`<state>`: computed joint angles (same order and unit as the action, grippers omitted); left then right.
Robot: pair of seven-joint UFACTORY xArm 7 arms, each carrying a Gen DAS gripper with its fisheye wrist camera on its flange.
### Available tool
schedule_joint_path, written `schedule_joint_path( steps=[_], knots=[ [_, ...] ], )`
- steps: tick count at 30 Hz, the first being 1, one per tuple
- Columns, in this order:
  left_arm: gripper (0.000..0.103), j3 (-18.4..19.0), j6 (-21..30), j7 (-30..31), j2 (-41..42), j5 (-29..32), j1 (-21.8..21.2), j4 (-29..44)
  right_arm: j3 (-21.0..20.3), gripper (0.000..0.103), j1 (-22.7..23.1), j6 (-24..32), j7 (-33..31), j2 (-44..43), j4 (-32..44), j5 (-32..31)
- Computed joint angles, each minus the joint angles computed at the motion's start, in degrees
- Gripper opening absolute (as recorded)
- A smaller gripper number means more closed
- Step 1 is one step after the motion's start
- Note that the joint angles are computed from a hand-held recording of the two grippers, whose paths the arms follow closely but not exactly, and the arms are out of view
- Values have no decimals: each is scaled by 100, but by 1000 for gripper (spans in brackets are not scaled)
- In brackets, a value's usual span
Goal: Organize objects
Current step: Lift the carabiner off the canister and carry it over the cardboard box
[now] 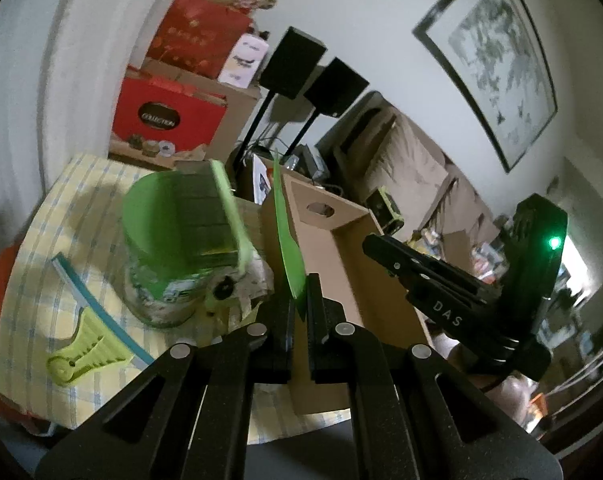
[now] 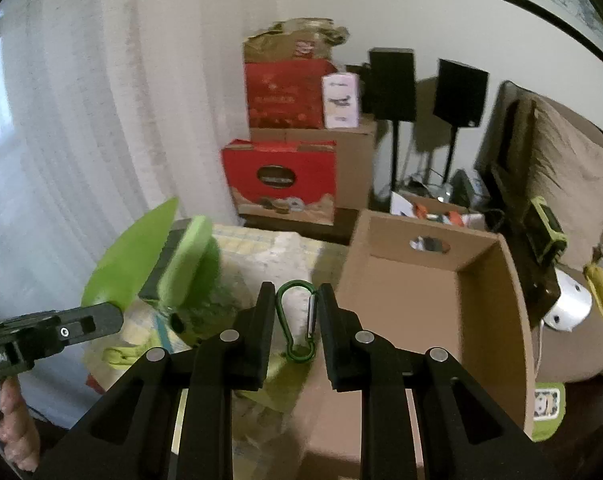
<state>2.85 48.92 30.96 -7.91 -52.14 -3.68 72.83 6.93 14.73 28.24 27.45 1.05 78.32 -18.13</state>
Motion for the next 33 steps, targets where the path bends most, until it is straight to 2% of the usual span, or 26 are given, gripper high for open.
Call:
schedule_joint_path(
  steps=[6,13,17,33],
  knots=[
    [4,-338,-842,-147,-156,675,-277,-225,-24,21,-138,33,631,-360,-400,-459],
    [4,-543,-1682,-443,-366,1426,-719,-596,119,21,-470,163,1280,-842,-856,-1079],
    [4,-553,-1823,-649,-371,1679,-930,-667,206,21,-643,189,1462,-1080,-1045,-1309],
    [4,-753,-2148,-1287,-267,2326,-1384,-774,300,21,-1085,192,1367,-1646,-1746,-1145]
  ],
)
